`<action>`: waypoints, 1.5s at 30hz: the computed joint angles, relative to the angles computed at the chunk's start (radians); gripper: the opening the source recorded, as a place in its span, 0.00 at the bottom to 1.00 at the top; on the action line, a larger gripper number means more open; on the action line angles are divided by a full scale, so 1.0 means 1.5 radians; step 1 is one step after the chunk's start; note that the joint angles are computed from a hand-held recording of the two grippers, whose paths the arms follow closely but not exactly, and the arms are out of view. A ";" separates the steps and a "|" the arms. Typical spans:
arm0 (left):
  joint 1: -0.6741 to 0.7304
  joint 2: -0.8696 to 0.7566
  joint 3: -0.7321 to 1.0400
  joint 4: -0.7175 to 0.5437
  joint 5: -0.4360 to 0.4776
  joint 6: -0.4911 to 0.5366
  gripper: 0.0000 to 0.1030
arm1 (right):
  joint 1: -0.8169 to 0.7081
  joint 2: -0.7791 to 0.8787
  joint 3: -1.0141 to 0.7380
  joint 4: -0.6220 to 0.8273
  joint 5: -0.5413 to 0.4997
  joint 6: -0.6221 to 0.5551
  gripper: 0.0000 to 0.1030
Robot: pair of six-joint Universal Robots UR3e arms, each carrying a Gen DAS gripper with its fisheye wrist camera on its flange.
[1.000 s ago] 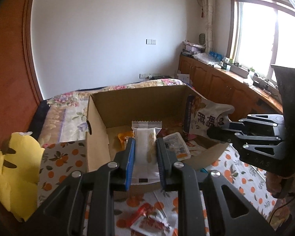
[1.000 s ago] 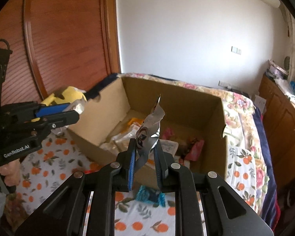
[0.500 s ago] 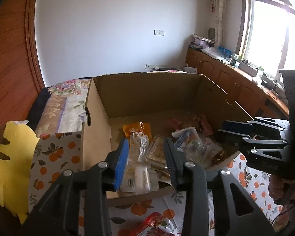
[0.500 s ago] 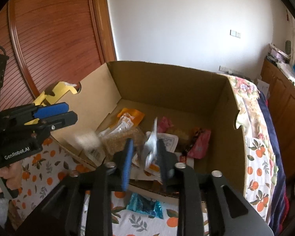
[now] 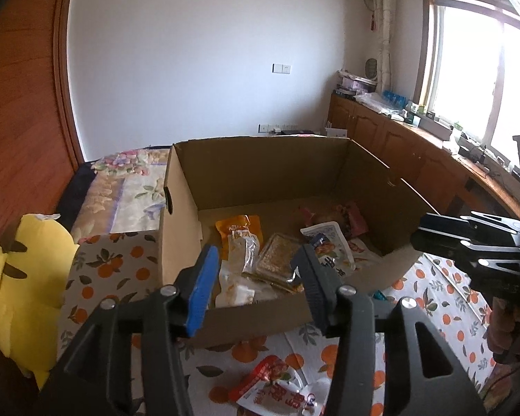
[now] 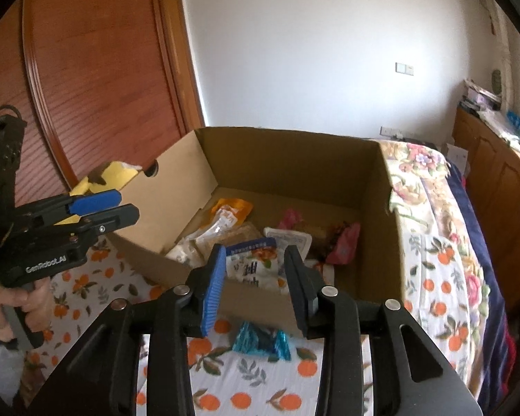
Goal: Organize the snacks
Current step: 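Open both grippers over the box to drop the packet and bar, then grasp the teal wrapped candy with the right gripper while the left gripper approaches the red-and-white snack bag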
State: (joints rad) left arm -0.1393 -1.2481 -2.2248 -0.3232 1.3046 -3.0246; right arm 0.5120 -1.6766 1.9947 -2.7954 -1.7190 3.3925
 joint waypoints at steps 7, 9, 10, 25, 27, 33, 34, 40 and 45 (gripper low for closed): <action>0.029 0.100 -0.066 -0.030 -0.038 0.015 0.51 | 0.049 -0.060 0.087 -0.018 -0.048 0.045 0.45; 0.031 0.122 -0.080 -0.034 -0.040 0.018 0.53 | 0.064 -0.066 0.105 -0.020 -0.063 0.057 0.47; 0.033 0.133 -0.087 -0.038 -0.042 0.022 0.55 | 0.068 -0.069 0.113 -0.020 -0.067 0.062 0.48; 0.093 0.313 -0.237 -0.107 -0.092 0.077 0.61 | 0.061 0.055 0.173 -0.122 -0.048 0.082 0.72; 0.102 0.337 -0.256 -0.123 -0.093 0.084 0.61 | 0.055 0.081 0.164 -0.133 -0.046 0.079 0.72; 0.222 0.542 -0.280 -0.358 -0.175 0.156 0.61 | 0.052 0.156 0.110 -0.125 -0.060 0.062 0.72; 0.243 0.577 -0.278 -0.406 -0.188 0.174 0.61 | 0.051 0.165 0.104 -0.123 -0.059 0.061 0.72; 0.305 0.692 -0.269 -0.566 -0.224 0.228 0.61 | 0.044 0.200 0.087 -0.124 -0.048 0.072 0.70; 0.328 0.730 -0.266 -0.624 -0.239 0.248 0.61 | 0.057 0.207 0.057 -0.080 -0.086 0.079 0.59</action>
State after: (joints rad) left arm 0.3533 -0.1536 -2.6241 -1.2597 0.9462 -2.6526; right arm 0.5981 -1.3656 2.0806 -2.9152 -1.8476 3.5116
